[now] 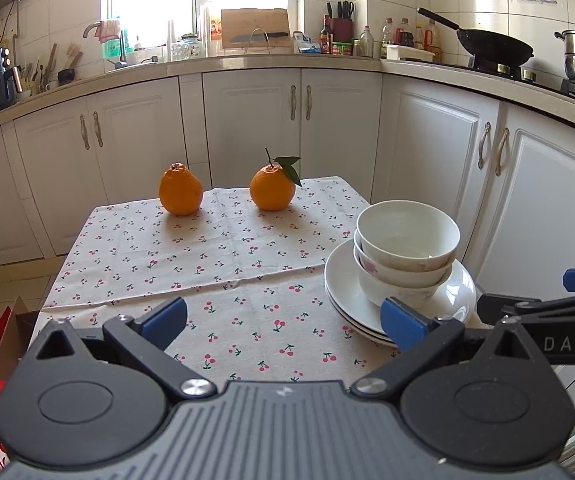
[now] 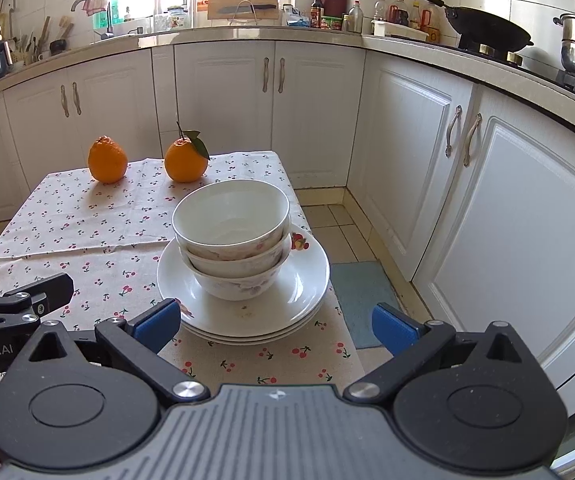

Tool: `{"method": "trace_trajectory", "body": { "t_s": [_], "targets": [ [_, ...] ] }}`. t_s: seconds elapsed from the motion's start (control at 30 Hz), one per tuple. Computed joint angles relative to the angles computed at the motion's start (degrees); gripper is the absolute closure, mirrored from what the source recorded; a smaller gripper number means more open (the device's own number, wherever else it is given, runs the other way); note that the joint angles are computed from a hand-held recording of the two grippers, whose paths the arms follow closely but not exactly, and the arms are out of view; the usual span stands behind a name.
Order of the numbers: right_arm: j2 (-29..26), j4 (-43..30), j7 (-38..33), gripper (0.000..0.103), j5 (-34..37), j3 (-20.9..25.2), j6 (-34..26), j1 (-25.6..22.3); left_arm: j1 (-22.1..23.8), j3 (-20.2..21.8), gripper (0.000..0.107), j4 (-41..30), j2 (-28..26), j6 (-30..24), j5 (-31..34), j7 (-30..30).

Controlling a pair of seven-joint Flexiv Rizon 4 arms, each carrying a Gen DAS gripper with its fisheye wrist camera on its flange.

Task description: Organize plates and bowls

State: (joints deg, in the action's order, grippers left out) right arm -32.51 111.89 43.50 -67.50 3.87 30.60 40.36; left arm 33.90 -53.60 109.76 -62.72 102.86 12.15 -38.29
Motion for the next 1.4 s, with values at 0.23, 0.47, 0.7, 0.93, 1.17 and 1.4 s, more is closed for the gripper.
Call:
{"method": "trace_trajectory", "body": {
  "t_s": [0.23,0.47,0.7,0.93,1.17,1.4],
  "targets": [
    [-0.2,-0.5,-0.5,0.000,0.6,0.0,-0.9,0.3,-0.1,0.1,0.004,-0.1,0.1,0.2,0.1,-0.2],
    [-0.4,-0.8,-0.8,0.000,0.8,-0.1,-1.5,0.5,-0.1,0.1,0.005,0.0,0.3,0.1,0.0,-0.5],
    [-0.5,-1.1,-1.1,0.000,1.0,-0.1,-2.3,0.7,0.1,-0.3,0.005,0.0,0.0,0.0,0.0,-0.6],
    [-0.6,-1.1,-1.0,0.000,1.1,0.0,-2.2,0.7,-0.1,0.0,0.005,-0.1,0.2,0.0,-0.1,-0.7],
    [-0.7,-1.2,-1.3,0.000,1.3,0.0,-2.4,0.7,-0.3,0.2,0.005,-0.3,0.1,0.1,-0.1,-0.8],
    [-0.8,-1.3,-1.5,0.000,1.4,-0.1,-2.7,0.8,-0.3,0.2,0.005,-0.3,0.1,0.1,-0.1,-0.8]
  ]
}}
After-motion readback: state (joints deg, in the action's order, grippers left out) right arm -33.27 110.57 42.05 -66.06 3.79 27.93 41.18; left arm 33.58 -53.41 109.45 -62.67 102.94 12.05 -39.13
